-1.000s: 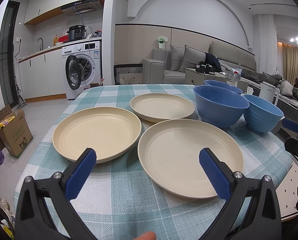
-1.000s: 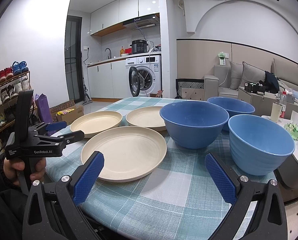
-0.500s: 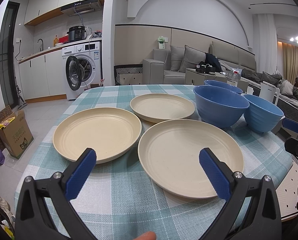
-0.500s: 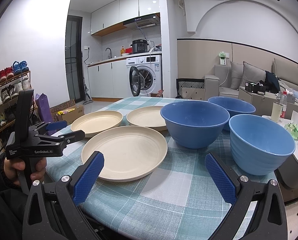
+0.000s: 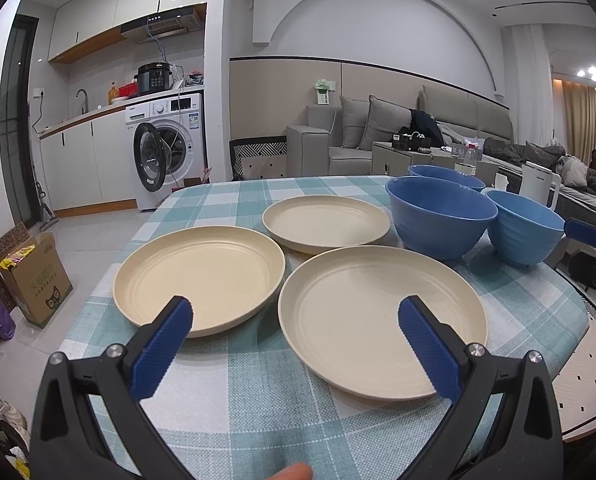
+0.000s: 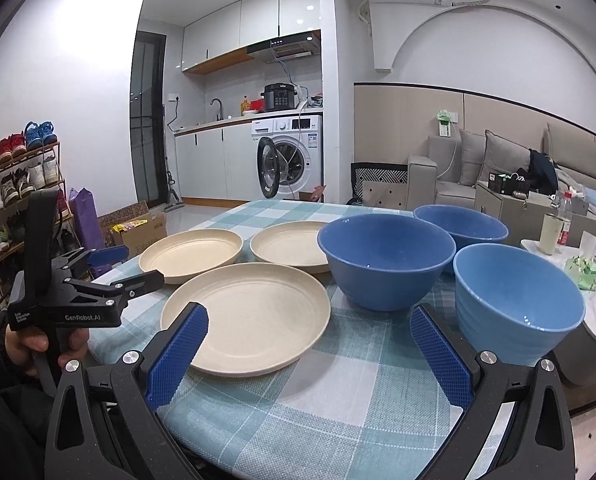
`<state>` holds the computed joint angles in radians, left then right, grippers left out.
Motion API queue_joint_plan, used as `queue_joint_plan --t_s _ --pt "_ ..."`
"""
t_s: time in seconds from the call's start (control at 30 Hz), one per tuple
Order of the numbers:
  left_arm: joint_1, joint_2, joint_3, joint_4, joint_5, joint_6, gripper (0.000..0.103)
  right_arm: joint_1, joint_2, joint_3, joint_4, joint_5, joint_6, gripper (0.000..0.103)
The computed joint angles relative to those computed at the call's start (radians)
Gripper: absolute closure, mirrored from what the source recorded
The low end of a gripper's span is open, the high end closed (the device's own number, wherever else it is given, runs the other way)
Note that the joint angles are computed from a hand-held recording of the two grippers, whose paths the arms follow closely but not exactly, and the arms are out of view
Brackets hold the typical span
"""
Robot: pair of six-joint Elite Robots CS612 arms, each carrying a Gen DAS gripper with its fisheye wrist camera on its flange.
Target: Organize plates and bowls
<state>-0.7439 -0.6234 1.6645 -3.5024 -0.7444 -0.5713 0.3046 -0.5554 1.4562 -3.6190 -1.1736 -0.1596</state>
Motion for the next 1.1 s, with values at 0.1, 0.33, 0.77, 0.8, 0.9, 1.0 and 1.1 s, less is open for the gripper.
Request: queue_joint_plan --t_s 0.1,0.33,0.77,0.8,0.9,1.0,1.1 --pt "0.001 -0.005 0.001 0.016 0.006 -0.015 0.000 0.000 -0.002 -0.009 0.011 -0.008 -0.006 0.000" --pt "0.017 -0.022 0.010 0.059 -0.013 -0.084 0.000 0.003 -0.011 -0.038 0.086 -0.025 -0.045 0.000" --pt "0.037 -0.041 -0.004 0.092 -0.008 -0.033 0.000 0.003 -0.022 -0.116 0.260 0.012 -0.065 0.000" --pt "0.038 -0.041 -0.005 0.077 -0.012 -0.017 0.000 0.003 -0.022 -0.123 0.265 0.009 -0.066 0.000" --pt "0.046 -0.046 -0.011 0.079 -0.016 0.004 0.000 0.006 -0.025 -0.141 0.281 -0.002 -0.076 0.000" --pt "0.055 -0.056 -0.020 0.117 -0.023 0.004 0.000 0.007 -0.026 -0.166 0.312 0.003 -0.085 0.000" --pt "0.070 -0.071 -0.028 0.196 -0.049 -0.036 0.000 0.009 -0.023 -0.196 0.341 0.003 -0.094 0.000"
